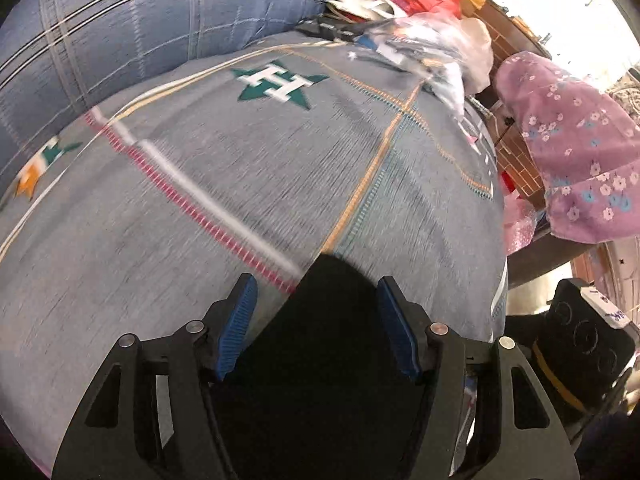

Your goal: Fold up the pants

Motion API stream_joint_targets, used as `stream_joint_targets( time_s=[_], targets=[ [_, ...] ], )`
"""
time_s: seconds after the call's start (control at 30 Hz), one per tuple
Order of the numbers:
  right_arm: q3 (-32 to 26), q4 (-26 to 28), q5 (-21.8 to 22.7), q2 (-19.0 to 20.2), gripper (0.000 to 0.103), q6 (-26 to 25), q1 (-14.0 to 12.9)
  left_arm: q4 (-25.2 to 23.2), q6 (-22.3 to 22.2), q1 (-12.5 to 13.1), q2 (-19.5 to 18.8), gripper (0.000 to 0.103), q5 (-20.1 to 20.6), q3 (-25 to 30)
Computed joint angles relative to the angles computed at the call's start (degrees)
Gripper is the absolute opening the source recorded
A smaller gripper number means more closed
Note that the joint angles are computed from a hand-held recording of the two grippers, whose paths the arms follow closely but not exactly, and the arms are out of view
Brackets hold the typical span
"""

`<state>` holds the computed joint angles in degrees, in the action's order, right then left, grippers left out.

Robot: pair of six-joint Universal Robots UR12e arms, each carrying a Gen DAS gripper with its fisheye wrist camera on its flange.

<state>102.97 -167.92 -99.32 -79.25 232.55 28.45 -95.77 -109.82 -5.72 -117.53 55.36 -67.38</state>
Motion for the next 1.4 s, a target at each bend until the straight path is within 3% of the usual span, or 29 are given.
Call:
stream_joint_targets(
  time_s=[0.03, 0.07, 0.1, 0.17, 0.23, 0.47, 0.67, 0.83, 0.9, 0.97, 1.03, 1.13, 1.17, 1.23, 1.3, 1.4],
  targets=[
    [-0.05, -0.10, -0.20, 0.09, 0.070, 0.23, -0.15, 0.69, -0.01, -0.16, 0.08, 0.056, -0.09, -0.33],
    [-0.37, 0.31, -0.67, 0.34, 0.059, 1.20, -0.29, 1.92, 0.02, -0.23, 0.33, 0.048, -0.47, -0.99],
    [-0.46, 0.70, -1.26, 0.52, 0.050, 2.82, -0.50, 2.35, -0.03, -0.28, 0.35, 0.026, -0.57, -1.18],
    [0.73, -2.09, 0.51, 0.71, 0.016, 6.30, -1.54, -0.85, -2.01, -0.10, -0.61, 0.017, -1.26, 0.48],
    [1.16, -4.60, 1.31, 0.91, 0.013, 7.28, -1.90, -3.03, -3.04, 0.50, -0.96, 0.012, -2.87, 1.52],
    [-5.60, -1.12, 1.12, 2.43, 0.012, -3.53, -0.77, -10.21, 1.11, 6.70, 0.58, 0.011, -13.23, 4.49],
    [-17.93, 6.19, 7.31, 8.30, 0.012, -18.17, 0.47, -12.69, 0.36, 13.78, 0.90, 0.011, -18.80, 5.57],
    [-28.01, 13.87, 15.92, 15.76, 0.012, -25.78, 1.51, -1.15, -12.45, 19.57, 0.91, 0.012, -18.11, 1.21],
    [-32.01, 18.06, 20.26, 19.06, 0.012, -28.04, 1.58, 0.50, -16.81, 21.58, -0.12, 0.014, -17.63, 0.81],
    [-36.85, 26.82, 22.02, 22.43, 0.017, -29.98, 1.89, 3.64, -21.37, 23.41, -0.44, 0.026, -16.92, -0.36],
    [-39.50, 31.96, 23.19, 24.49, 0.023, -29.00, 2.10, 6.24, -22.91, 24.72, -0.06, 0.046, -16.43, -1.66],
    [-35.74, 24.15, 27.00, 22.06, 0.032, -26.56, 1.67, 8.23, -21.42, 26.19, 1.44, 0.053, -16.48, -4.04],
    [-34.43, 21.89, 26.49, 21.16, 0.034, -25.75, 1.63, 9.20, -21.08, 26.47, 2.33, 0.055, -16.10, -5.29],
    [-31.67, 18.62, 23.41, 18.78, 0.038, -24.89, 1.55, 10.73, -20.62, 26.52, 3.47, 0.062, -15.00, -7.15],
    [-29.16, 17.59, 19.32, 16.61, 0.048, -23.85, 1.72, 14.77, -21.91, 25.96, 5.00, 0.062, -12.36, -9.88],
    [-27.19, 18.53, 15.57, 15.13, 0.050, -20.66, 1.13, 21.34, -27.36, 24.68, 6.49, 0.062, -8.04, -13.36]
  ],
)
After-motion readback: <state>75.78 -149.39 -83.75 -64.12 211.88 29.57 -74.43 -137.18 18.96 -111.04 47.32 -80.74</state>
